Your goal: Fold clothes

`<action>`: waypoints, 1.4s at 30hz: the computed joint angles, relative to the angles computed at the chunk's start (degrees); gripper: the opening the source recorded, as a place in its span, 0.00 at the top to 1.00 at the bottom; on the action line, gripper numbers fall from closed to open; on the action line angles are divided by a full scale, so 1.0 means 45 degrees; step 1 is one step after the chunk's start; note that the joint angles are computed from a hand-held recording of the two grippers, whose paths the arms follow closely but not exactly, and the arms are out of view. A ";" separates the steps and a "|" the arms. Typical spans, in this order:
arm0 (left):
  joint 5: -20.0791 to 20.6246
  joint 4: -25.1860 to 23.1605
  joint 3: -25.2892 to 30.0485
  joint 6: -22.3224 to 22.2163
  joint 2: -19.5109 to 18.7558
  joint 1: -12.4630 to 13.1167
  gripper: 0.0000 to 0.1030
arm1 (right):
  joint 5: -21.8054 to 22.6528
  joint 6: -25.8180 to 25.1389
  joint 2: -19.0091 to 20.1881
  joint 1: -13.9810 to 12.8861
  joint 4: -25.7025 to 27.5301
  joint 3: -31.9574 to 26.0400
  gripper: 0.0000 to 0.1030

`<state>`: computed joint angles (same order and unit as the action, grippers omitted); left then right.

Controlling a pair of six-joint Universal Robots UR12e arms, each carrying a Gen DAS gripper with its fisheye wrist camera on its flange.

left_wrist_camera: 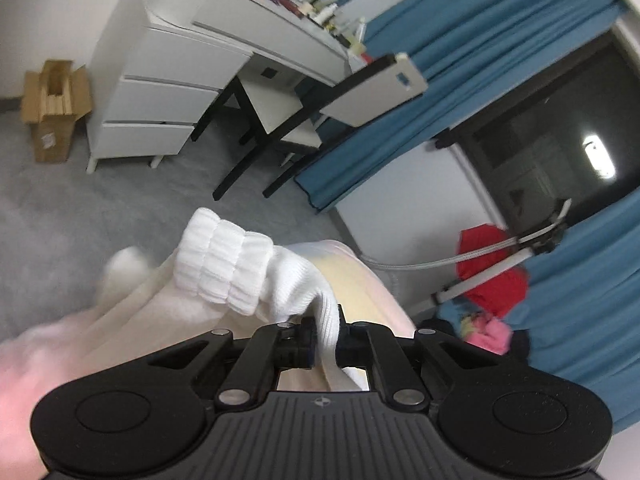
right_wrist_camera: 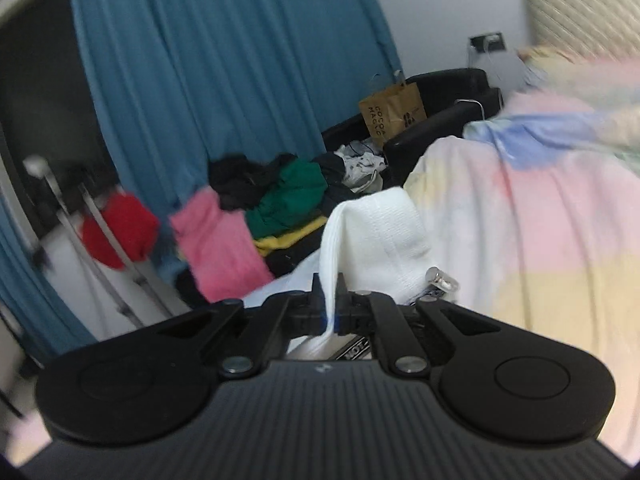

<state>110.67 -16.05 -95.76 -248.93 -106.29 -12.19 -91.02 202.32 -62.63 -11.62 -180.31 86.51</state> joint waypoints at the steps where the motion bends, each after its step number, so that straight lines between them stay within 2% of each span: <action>1: -0.0032 -0.0428 0.0536 0.0146 -0.0460 0.0105 0.93 | -0.0265 -0.0346 0.0482 0.0143 0.0290 -0.0585 0.94; 7: 0.0239 -0.3051 0.3589 0.1502 -0.3043 0.0343 0.92 | -0.0999 -0.1948 0.2636 0.0543 0.1256 -0.2816 0.93; 10: 0.0346 -0.4049 0.4487 0.1803 -0.3781 0.0350 0.91 | -0.0530 -0.1690 0.3181 0.0468 0.1037 -0.3097 0.93; 13: 0.0422 -0.4205 0.4644 0.2269 -0.3943 0.0298 0.87 | -0.0058 -0.1361 0.3294 0.0348 0.0729 -0.2985 0.89; 14: 0.0374 -0.4009 0.4482 0.2390 -0.3858 0.0305 0.85 | 0.0107 -0.0964 0.3274 0.0308 0.0585 -0.2925 0.87; 15: 0.0256 -0.3797 0.4204 0.2363 -0.3656 0.0307 0.81 | 0.0302 -0.0648 0.3175 0.0248 0.0541 -0.2814 0.79; 16: 0.0139 -0.3590 0.3932 0.2335 -0.3456 0.0310 0.70 | 0.0361 -0.0290 0.2971 0.0213 0.0460 -0.2578 0.71; 17: 0.0022 -0.3385 0.3664 0.2305 -0.3258 0.0313 0.53 | 0.0404 0.0073 0.2759 0.0182 0.0381 -0.2337 0.67; 18: -0.0039 -0.3123 0.3369 0.2305 -0.3044 0.0301 0.48 | 0.0446 0.0436 0.2548 0.0151 0.0306 -0.2102 0.60; 20: 0.0106 -0.2166 0.2499 0.2671 -0.2449 0.0115 0.44 | 0.0760 0.1289 0.2085 0.0026 -0.0131 -0.1477 0.55; 22: 0.0074 -0.1057 0.1518 0.2921 -0.1835 -0.0154 0.36 | 0.1368 0.2363 0.1526 -0.0177 -0.0868 -0.0535 0.35; 23: 0.0087 -0.0470 0.1004 0.2897 -0.1537 -0.0326 0.31 | 0.1689 0.2935 0.1221 -0.0283 -0.1202 0.0007 0.31; 26: 0.0419 0.1030 -0.0468 0.1837 -0.0760 -0.0907 0.22 | 0.2646 0.4670 0.0347 -0.0627 -0.2220 0.1551 0.30; 28: 0.0041 0.1975 -0.1351 0.0902 -0.0353 -0.1113 0.21 | 0.3150 0.5791 -0.0177 -0.0856 -0.2623 0.2551 0.30; 31: -0.0724 0.2445 -0.2270 -0.0655 0.0102 -0.1170 0.21 | 0.4125 0.7512 -0.0632 -0.1179 -0.3247 0.3702 0.30; 34: -0.1485 0.2595 -0.2809 -0.1629 0.0307 -0.0976 0.21 | 0.5367 0.7720 -0.0792 -0.1433 -0.2742 0.4162 0.30; 36: -0.2040 0.3239 -0.3143 -0.1888 0.0264 -0.0780 0.21 | 0.6202 0.7769 -0.0873 -0.1603 -0.2353 0.4430 0.30; 39: -0.2425 0.4152 -0.3247 -0.2396 -0.0100 -0.0553 0.21 | 0.7277 0.7644 -0.0536 -0.1728 -0.2413 0.4384 0.30; 40: -0.2504 0.4391 -0.3219 -0.2463 -0.0251 -0.0489 0.22 | 0.7620 0.7734 -0.0348 -0.1754 -0.2426 0.4266 0.30; 42: -0.2122 0.4434 -0.2877 -0.1835 -0.0625 -0.0486 0.24 | 0.7825 0.8286 0.0170 -0.1718 -0.2912 0.3931 0.30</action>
<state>101.12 3.90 -108.70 -257.19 -109.10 -14.38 -55.80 239.60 -61.87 -19.36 -193.41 104.20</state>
